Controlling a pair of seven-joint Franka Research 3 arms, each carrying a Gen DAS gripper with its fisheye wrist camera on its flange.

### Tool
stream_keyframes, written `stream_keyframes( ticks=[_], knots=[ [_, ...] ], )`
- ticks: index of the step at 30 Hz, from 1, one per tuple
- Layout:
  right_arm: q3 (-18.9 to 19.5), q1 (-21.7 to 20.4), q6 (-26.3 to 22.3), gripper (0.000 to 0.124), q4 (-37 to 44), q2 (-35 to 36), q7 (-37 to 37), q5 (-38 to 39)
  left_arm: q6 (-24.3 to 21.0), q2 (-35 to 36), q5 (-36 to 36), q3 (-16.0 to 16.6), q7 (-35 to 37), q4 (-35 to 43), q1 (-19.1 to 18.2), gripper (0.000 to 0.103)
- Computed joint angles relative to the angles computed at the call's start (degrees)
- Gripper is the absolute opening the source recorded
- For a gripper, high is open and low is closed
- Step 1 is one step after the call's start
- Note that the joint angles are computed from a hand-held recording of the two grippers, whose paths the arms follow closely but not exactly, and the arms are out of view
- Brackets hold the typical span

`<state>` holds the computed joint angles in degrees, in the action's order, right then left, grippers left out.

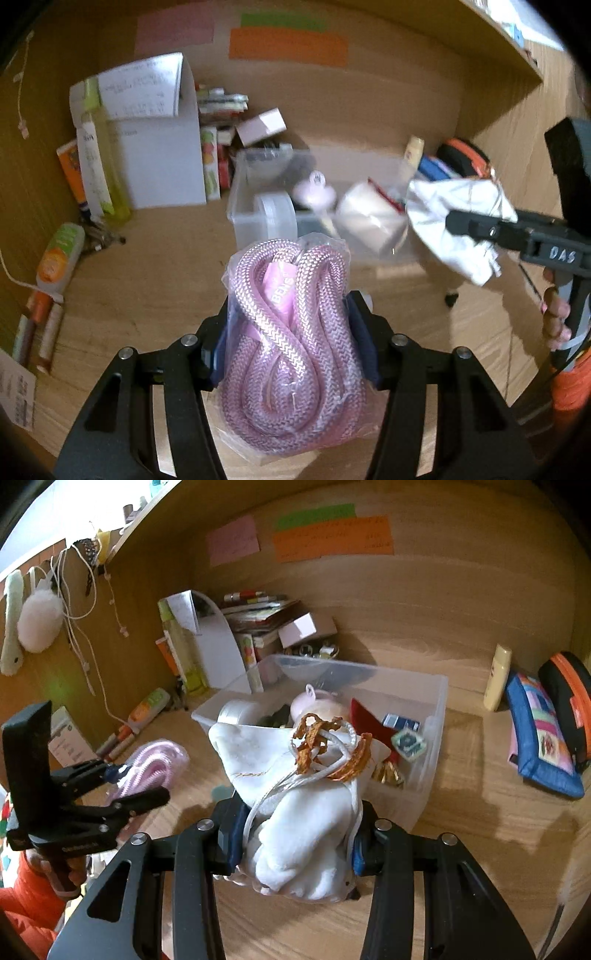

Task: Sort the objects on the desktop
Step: 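Carry the white bag and pink rope into the clear box and open both tools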

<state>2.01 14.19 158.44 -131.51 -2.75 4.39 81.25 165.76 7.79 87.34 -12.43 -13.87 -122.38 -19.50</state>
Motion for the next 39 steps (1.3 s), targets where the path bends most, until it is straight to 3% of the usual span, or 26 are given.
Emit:
stream_keyframes(
  ticks=[8, 20, 26, 35, 39],
  knots=[
    [0.31, -0.67, 0.37, 0.039, 5.05, 3.54, 3.41, -2.47, 0.48, -0.54, 1.56, 0.36, -0.02, 2.86, 1.07, 0.056],
    [2.32, -1.99, 3.21, 0.039, 12.45, 9.96, 9.68, -9.51, 2.93, 4.71, -6.96, 2.28, 11.88, 10.94, 1.14, 0.056],
    [3.37, -2.71, 5.14, 0.039, 15.76, 13.54, 14.92, -15.3, 6.1, 9.64, -17.35, 3.74, 23.2, 15.87, 0.62, 0.056],
    [4.54, -4.04, 5.43, 0.039, 20.68, 18.44, 24.95, -26.84, 5.49, 17.29, -33.87, 3.19, 41.23, 23.6, 0.7, 0.056],
    [5.24, -4.85, 4.73, 0.04, 22.69, 19.98, 27.86, -30.68, 2.79, 20.3, -39.58, 3.28, 47.99, 27.33, 0.02, 0.056]
  ],
)
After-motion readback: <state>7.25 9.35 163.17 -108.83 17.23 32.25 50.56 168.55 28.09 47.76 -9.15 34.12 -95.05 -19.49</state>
